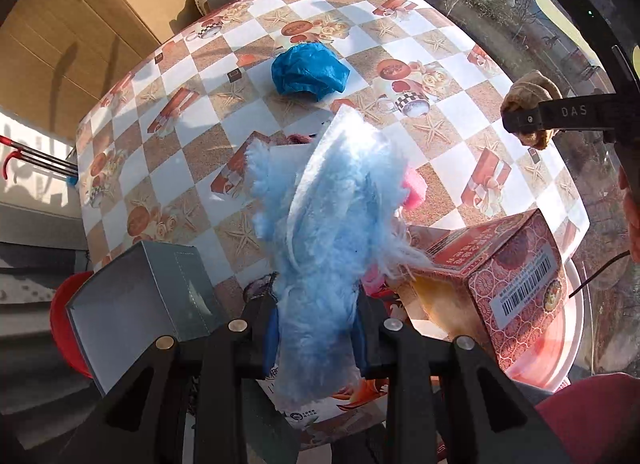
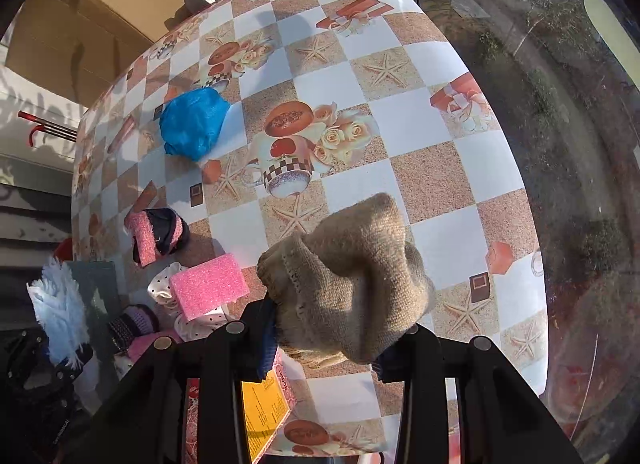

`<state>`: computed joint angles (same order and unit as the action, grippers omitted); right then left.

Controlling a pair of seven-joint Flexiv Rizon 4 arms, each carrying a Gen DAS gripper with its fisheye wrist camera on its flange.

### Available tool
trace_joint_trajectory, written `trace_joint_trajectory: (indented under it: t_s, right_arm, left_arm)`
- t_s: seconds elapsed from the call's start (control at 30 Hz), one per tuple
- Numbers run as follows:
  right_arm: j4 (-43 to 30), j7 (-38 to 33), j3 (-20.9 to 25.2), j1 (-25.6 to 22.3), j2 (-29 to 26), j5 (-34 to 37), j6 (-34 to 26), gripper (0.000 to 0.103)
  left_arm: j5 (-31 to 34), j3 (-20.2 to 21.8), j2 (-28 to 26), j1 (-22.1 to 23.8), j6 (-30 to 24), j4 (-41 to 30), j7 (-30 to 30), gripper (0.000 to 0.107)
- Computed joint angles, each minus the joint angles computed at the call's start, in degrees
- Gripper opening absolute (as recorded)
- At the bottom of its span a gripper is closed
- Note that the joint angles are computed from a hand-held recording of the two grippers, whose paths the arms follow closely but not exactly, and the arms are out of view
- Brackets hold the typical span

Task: Organize soft objects
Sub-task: 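Carry the fluffy puff and beige sock with both tools over the white box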

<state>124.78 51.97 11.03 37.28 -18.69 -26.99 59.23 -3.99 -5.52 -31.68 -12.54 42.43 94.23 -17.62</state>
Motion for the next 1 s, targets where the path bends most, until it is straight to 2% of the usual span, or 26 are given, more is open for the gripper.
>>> trace_joint_trajectory:
  t_s: [0.23,0.47,0.63,0.77,0.9,1.0]
  right_arm:
    - [-7.07,3.34,0.44,2.74,-0.10,-1.53,-9.27,0.038]
    - [-19.50,-0.92,-0.04,4.83,-4.87,-3.03,-17.82,0.038]
    - [-30.34,-7.80,-1.23,6.37,-10.35,-3.09,-21.42,0.038]
    - [-38.66,-13.68,-2.58,7.32,-15.49,-2.53,-20.75,0.038]
    - [-48.22,-21.71,-3.78,8.07,-21.20,-0.88,-21.23,0.038]
    - [-56.53,-29.46,-4.32,8.51,-25.56,0.85,-23.90,0.038]
  left_arm:
    - [-5.66,-1.97,3.79,4.51,-0.13,4.73,9.15,0.032]
    - [-11.75,-1.44,4.15,8.10,-2.26,3.11,13.59,0.032]
    - [-14.82,-0.60,3.22,10.74,-3.76,0.32,13.60,0.032]
    - [-16.56,0.00,2.17,12.83,-3.59,-1.61,13.29,0.032]
    - [-17.28,0.70,0.63,14.40,-3.37,-4.02,11.25,0.032]
    - [-17.94,1.00,-0.48,15.58,-2.17,-5.43,9.37,0.032]
